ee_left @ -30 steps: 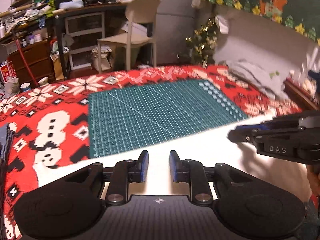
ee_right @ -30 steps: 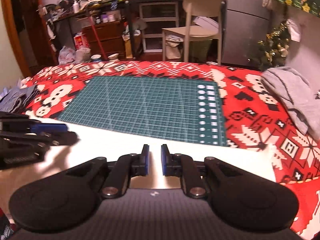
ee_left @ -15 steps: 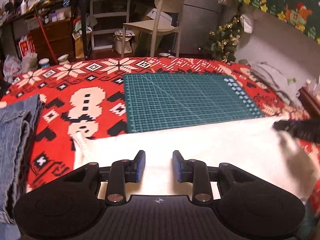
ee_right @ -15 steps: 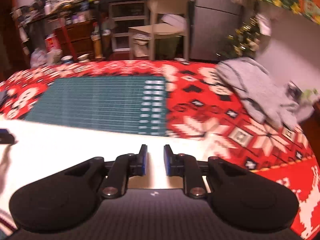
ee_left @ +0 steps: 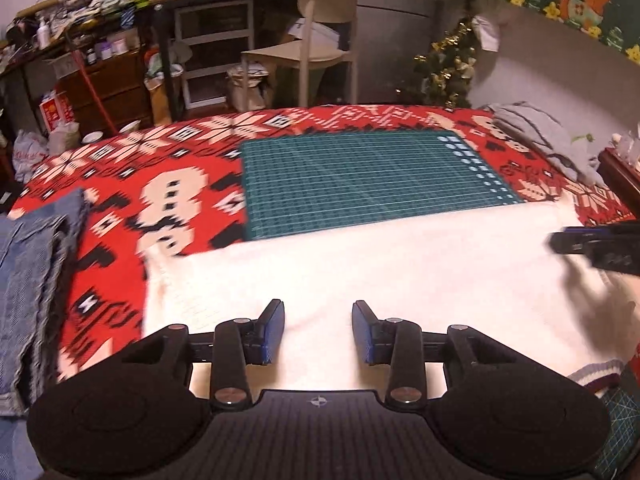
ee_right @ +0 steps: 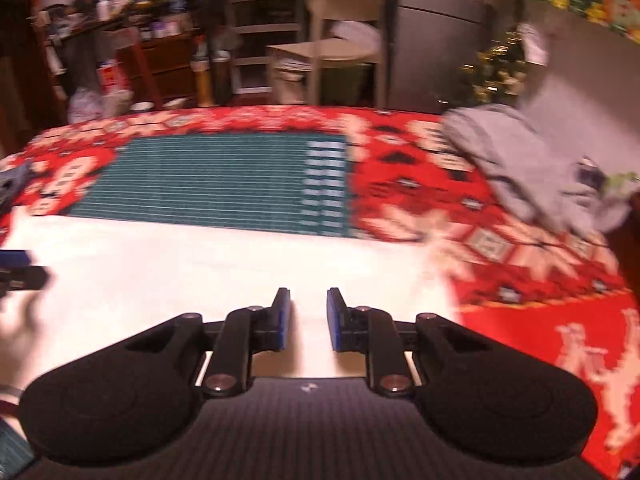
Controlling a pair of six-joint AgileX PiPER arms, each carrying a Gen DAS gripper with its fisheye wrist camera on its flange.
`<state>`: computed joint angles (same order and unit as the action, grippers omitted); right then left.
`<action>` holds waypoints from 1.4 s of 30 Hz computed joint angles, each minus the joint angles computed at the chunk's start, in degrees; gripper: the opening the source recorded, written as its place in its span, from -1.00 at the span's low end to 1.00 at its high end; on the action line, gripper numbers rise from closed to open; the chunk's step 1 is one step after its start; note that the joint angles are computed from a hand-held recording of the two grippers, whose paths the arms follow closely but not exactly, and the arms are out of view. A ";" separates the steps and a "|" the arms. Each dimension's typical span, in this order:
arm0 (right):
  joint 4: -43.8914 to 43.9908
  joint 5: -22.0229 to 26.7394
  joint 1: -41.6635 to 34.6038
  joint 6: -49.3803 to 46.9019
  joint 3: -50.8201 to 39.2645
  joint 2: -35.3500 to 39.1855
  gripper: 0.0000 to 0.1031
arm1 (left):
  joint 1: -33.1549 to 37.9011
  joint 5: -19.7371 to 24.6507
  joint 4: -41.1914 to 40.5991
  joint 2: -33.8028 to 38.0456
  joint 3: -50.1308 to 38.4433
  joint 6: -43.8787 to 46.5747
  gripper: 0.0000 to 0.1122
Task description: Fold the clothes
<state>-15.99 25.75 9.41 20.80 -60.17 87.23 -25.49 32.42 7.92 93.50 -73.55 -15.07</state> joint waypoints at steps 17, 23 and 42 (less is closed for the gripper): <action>3.46 -0.40 8.74 -0.13 4.47 -4.41 -0.54 | -5.80 -0.29 10.10 -3.05 4.34 -10.08 -0.32; 3.37 0.53 1.32 -2.61 6.33 -6.50 -0.67 | -2.50 -0.07 6.08 -6.93 8.17 -6.33 -0.34; 4.06 -1.37 3.25 -1.52 7.67 -6.67 -0.69 | -2.69 -0.90 7.03 -7.77 9.81 -11.13 -0.88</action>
